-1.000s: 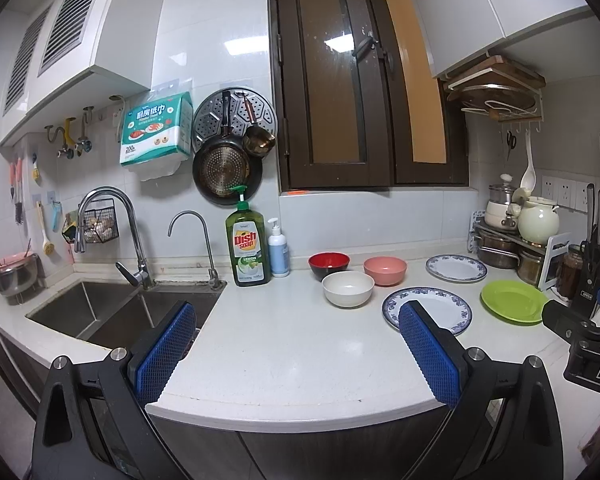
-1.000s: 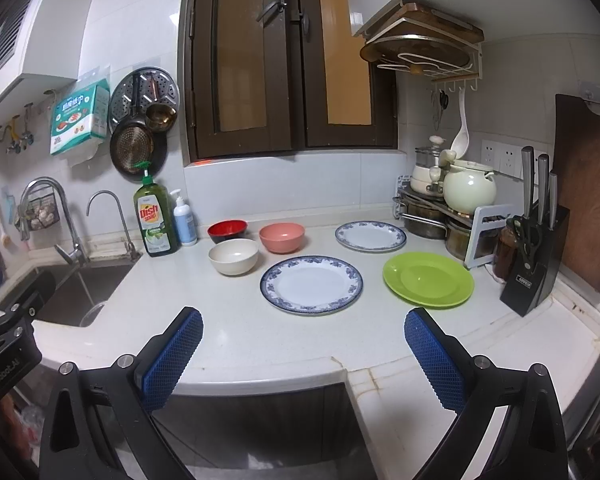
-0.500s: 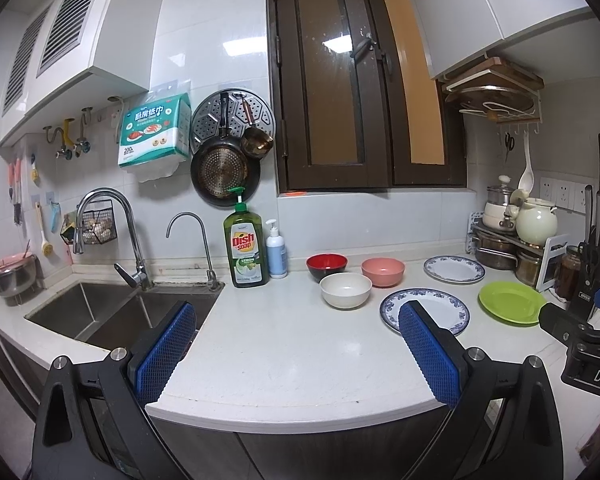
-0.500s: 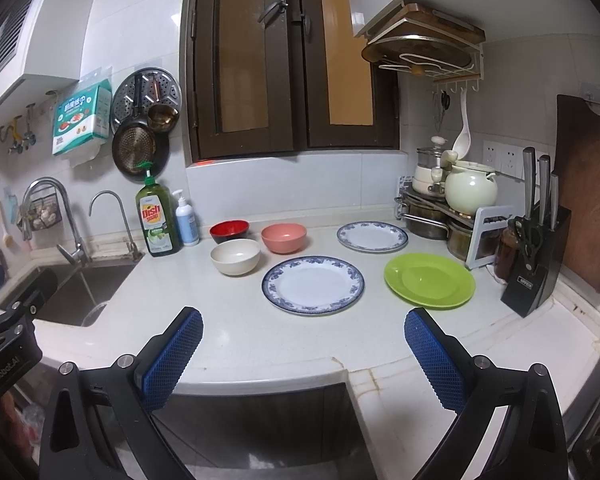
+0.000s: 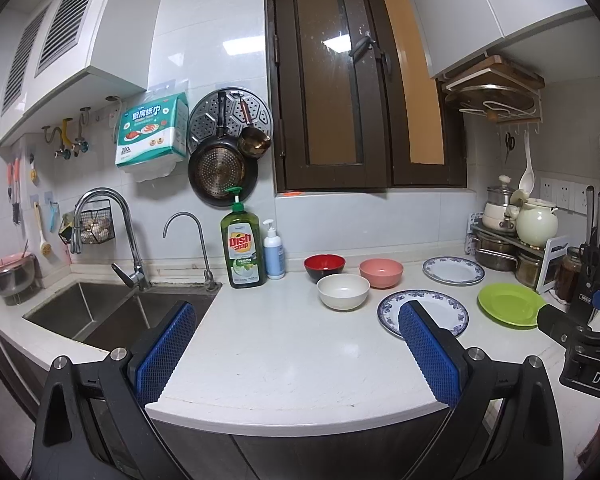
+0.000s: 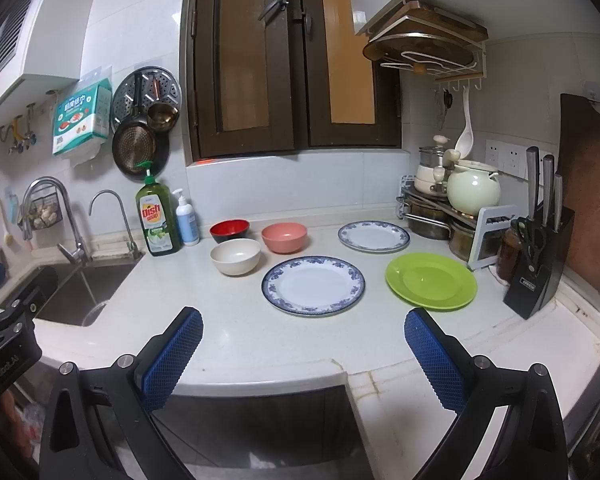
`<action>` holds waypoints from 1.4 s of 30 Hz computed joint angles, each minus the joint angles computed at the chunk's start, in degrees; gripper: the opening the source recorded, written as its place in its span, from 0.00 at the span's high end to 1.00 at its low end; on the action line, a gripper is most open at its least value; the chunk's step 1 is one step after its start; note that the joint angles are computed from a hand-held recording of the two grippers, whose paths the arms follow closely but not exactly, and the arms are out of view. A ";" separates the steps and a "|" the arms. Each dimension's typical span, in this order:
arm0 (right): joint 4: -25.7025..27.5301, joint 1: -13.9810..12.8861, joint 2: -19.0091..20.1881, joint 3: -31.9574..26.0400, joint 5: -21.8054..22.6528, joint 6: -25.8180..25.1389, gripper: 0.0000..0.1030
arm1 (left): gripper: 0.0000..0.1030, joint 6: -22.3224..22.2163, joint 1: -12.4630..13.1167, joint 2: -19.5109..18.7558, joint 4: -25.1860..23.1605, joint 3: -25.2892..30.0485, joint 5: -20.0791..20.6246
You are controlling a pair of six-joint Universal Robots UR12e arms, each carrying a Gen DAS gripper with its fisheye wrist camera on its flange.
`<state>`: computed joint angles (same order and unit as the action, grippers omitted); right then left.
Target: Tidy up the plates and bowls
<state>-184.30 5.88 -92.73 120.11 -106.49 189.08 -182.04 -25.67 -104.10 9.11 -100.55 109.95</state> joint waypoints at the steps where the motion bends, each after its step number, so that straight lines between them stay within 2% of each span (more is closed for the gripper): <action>1: 0.07 -0.13 -0.12 0.07 0.22 -0.01 0.01 | 0.00 -0.06 -0.06 -0.18 -0.17 0.22 0.04; 10: 0.81 -2.16 0.39 -0.83 2.53 -0.96 0.01 | 0.00 -0.62 -1.03 -2.38 -2.05 2.57 1.45; 16: 2.12 -4.27 1.58 -1.72 5.03 -0.62 0.01 | 0.00 -1.93 -0.93 -3.64 -6.41 4.25 1.23; 23: 4.27 -5.10 4.96 -4.63 6.34 -0.01 0.01 | 0.00 -1.73 1.23 -7.47 -10.37 9.36 -4.09; 28: 5.68 -5.07 9.07 -8.87 4.43 1.71 0.01 | 0.03 0.95 3.41 -11.58 -12.38 15.13 -10.84; 33: 8.59 -4.39 13.15 -13.90 -0.51 4.66 0.01 | 0.03 4.45 4.83 -15.73 -16.82 21.54 -16.26; 37: 11.37 -4.27 15.84 -17.05 -3.66 7.37 0.01 | 0.08 4.09 5.26 -18.60 -22.45 26.24 -18.73; 42: 16.23 -4.98 18.43 -20.64 -5.08 8.16 0.02 | 0.11 4.59 4.58 -22.89 -28.42 32.80 -18.74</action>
